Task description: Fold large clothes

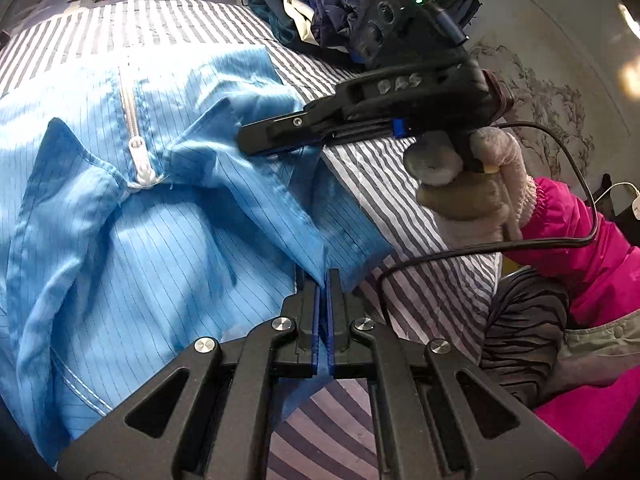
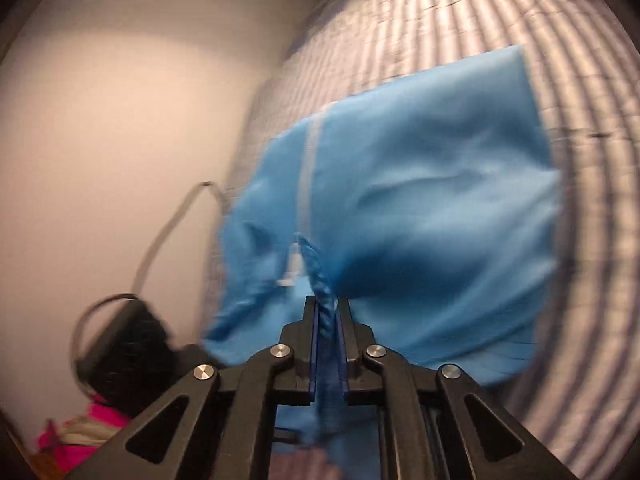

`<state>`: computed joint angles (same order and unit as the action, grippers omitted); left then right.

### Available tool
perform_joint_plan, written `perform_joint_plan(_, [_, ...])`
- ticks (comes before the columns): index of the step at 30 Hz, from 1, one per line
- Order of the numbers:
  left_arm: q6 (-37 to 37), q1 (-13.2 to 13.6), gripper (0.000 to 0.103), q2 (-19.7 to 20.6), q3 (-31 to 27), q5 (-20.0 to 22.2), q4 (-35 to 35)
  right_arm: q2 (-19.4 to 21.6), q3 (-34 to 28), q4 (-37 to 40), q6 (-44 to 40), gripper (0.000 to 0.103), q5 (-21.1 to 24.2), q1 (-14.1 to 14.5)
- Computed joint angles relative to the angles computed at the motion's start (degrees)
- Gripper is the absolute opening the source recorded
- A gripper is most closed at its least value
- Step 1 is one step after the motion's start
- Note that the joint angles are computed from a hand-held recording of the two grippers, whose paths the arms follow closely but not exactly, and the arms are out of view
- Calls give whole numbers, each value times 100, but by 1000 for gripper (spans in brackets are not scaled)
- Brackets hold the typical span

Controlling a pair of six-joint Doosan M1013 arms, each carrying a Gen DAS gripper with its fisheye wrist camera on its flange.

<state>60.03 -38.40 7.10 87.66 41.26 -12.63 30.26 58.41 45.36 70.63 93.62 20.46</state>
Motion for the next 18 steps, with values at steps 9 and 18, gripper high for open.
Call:
perform_joint_plan(9, [228, 101, 4, -474, 192, -5, -134, -755, 436, -803, -1378, 19, -1339, 138])
perform_joint_plan(18, [-1980, 592, 24, -734, 616, -65, 1762, -690, 628, -1353, -1538, 27, -1592, 502])
